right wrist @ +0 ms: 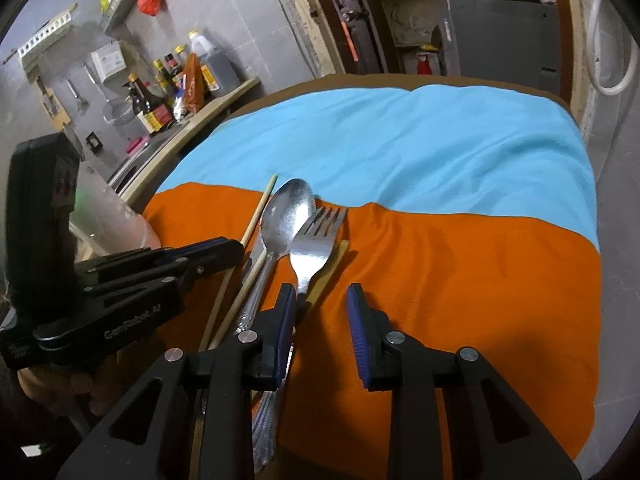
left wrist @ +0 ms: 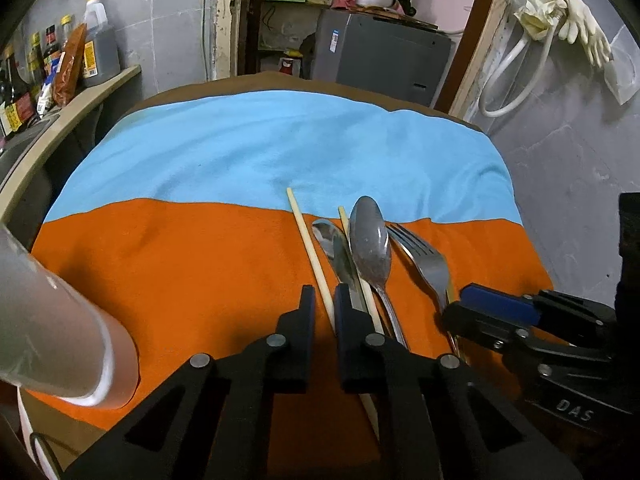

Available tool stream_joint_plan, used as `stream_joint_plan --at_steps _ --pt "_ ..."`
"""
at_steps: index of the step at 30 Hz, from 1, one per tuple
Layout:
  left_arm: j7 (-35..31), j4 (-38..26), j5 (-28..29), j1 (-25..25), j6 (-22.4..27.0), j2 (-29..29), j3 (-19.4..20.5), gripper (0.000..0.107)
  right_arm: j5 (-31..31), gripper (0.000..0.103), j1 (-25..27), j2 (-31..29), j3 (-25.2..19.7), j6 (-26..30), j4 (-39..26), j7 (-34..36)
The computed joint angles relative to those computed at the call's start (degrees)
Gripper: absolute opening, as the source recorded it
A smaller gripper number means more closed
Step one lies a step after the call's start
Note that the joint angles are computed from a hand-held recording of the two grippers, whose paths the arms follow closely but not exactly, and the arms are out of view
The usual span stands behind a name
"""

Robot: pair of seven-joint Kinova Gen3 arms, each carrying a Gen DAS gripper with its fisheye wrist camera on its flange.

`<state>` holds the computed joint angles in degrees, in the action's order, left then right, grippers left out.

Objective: Organize utensils
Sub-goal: 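Position the left tool at a chopstick while the right tool reaches the fork, then close the left tool on a wooden chopstick while the right tool grasps a steel spoon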

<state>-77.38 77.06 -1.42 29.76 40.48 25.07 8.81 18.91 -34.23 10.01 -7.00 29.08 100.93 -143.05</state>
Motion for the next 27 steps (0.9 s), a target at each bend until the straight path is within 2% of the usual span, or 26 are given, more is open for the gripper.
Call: stream_joint_plan --at_steps 3,8,13,17,20,23,27 --pt "-0.57 -0.14 0.44 -0.31 0.40 0.05 0.36 0.007 -2.14 0.022 0.85 0.96 -0.71 1.48 -1.46 2.48" --pt "-2.51 -2.85 4.21 -2.60 3.32 1.59 1.75 0.008 -7.25 0.011 2.76 0.77 -0.95 -1.81 -0.30 5.41" --pt "-2.59 -5.63 4.74 -2.18 5.86 3.09 1.28 0.008 -4.32 0.005 0.75 -0.83 1.08 -5.00 2.53 -0.10" --pt "-2.56 -7.64 6.40 -2.84 7.59 4.31 1.42 0.007 -1.85 0.003 0.23 -1.89 1.79 -6.71 4.41 -4.86" --pt "-2.04 -7.18 5.25 -1.75 7.31 3.82 0.52 0.006 1.22 0.003 -0.57 -2.32 1.98 -5.37 4.50 -8.47" --pt "-0.77 -5.88 3.48 -0.57 6.92 2.65 -0.38 0.006 5.74 0.003 -2.03 -2.39 2.21 -1.54 3.60 -13.35" --pt "-0.14 -5.19 0.31 0.59 8.55 1.22 -1.03 0.002 6.81 0.003 -0.65 -2.65 0.65 0.07 3.71 -15.04"
